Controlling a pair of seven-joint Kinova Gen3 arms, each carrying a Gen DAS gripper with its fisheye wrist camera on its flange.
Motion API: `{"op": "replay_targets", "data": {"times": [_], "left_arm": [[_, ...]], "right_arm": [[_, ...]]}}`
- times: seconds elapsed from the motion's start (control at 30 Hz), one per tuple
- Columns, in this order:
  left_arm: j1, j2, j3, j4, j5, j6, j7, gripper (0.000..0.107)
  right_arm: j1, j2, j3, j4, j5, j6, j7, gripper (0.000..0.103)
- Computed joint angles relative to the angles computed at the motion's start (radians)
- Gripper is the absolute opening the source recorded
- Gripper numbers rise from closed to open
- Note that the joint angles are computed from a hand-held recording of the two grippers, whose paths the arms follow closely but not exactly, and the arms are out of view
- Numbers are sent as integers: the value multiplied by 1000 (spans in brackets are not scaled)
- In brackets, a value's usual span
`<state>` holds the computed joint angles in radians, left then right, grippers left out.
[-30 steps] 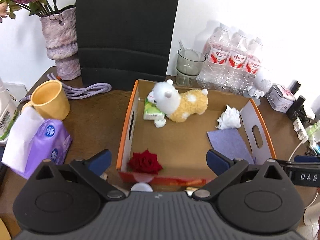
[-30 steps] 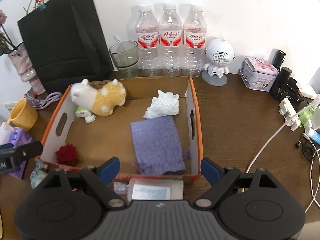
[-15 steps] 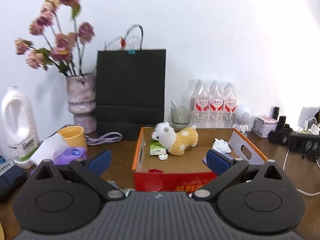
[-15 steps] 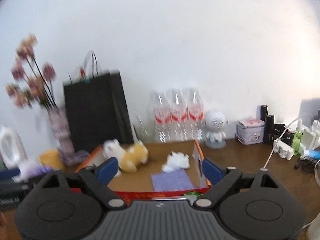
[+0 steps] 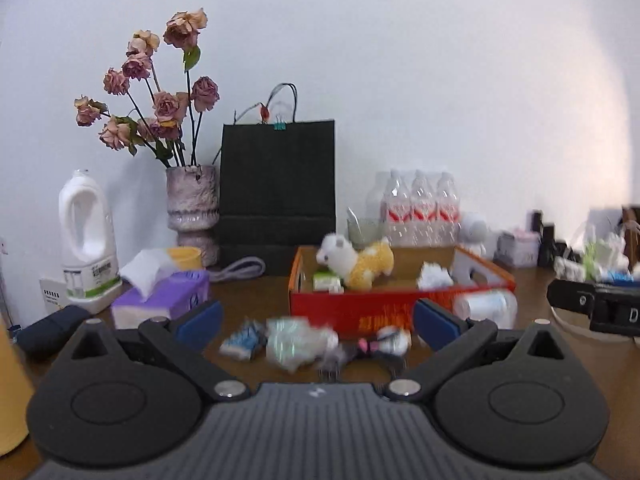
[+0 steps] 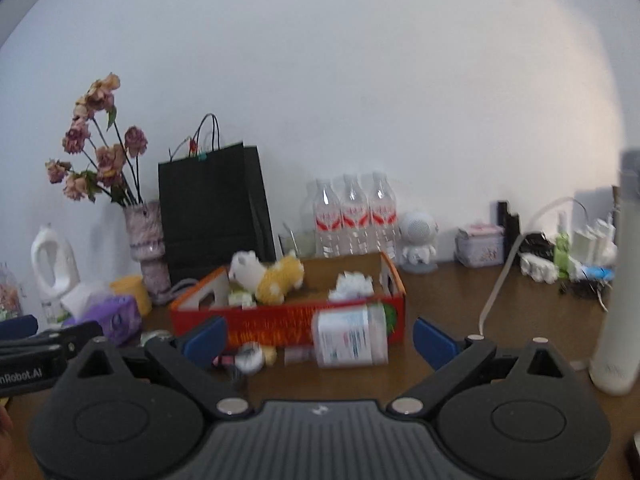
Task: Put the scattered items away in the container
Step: 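Lift both tools out of the box and back toward the desk, then grasp the black coiled cable with the left tool while the right grasps a clear wrapper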
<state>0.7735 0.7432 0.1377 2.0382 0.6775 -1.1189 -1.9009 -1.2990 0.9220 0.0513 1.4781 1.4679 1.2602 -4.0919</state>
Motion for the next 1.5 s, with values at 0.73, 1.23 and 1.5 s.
{"op": "replay_targets", "data": {"times": [0.73,1.23,1.5], "left_arm": [[-112,-33,-70,-134,-249,594,102,59],[-54,135,-246,-634,-391,1137,-9,35],[-97,100,-157,-580,-497,1066,91,7]], "right_arm": [[121,7,-114,-78,-225,-157,254,69],[125,33,31,-147,-397,-299,453,34],[80,52,102,-154,-419,-325,497,15]]}}
